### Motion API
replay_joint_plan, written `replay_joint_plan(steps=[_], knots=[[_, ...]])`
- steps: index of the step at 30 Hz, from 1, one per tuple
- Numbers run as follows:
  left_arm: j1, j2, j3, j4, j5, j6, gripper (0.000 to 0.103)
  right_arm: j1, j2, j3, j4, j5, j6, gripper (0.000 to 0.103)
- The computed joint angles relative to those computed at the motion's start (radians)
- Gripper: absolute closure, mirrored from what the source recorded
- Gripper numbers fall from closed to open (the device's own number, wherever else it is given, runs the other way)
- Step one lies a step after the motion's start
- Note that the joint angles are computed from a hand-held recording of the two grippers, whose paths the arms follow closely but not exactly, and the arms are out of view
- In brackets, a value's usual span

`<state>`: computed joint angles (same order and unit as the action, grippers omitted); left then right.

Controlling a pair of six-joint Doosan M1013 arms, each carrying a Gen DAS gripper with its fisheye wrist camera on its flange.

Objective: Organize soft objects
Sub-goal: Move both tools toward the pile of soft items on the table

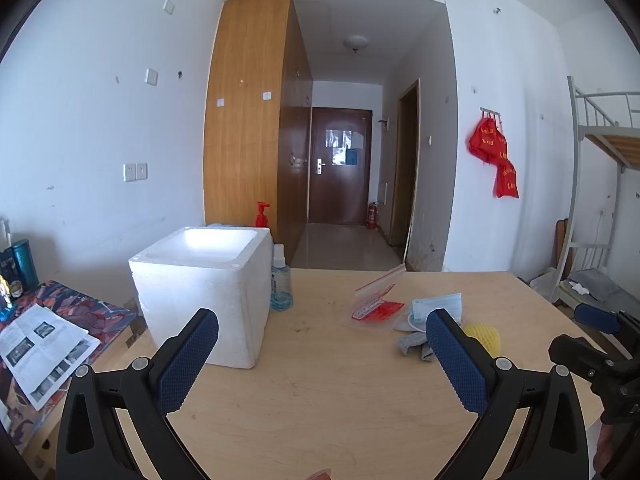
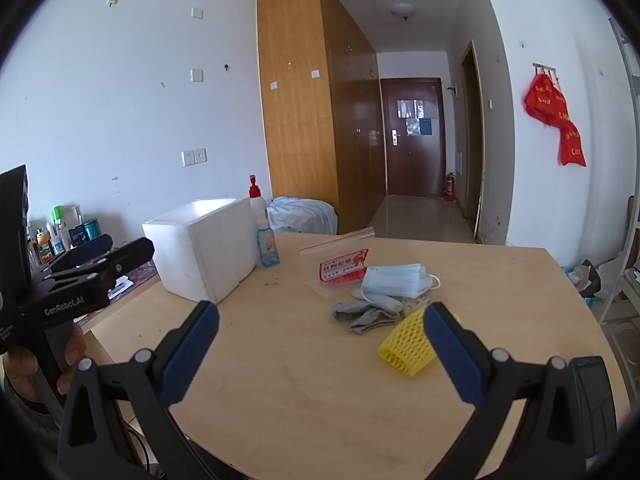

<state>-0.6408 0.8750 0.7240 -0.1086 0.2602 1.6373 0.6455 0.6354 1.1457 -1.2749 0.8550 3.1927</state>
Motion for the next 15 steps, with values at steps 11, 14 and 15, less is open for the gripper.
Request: replay_joint_plan(steps=[11,14,15], knots=[[0.001,0.0,0.0,-0.011,0.001,0.013,0.0,0.001,0.004,-0.007,0.002,0.006,-0.001,0.0],[0.002,0.001,-0.001,-0.017,0.001,0.019,0.0,0.002,0.002,-0.004,-0.002,0.005,0.003,0.0],[0.002,0.001,-0.001,-0.02,0.002,0.023,0.0,0.002,0.001,-0.004,-0.002,0.006,0.003,0.0]])
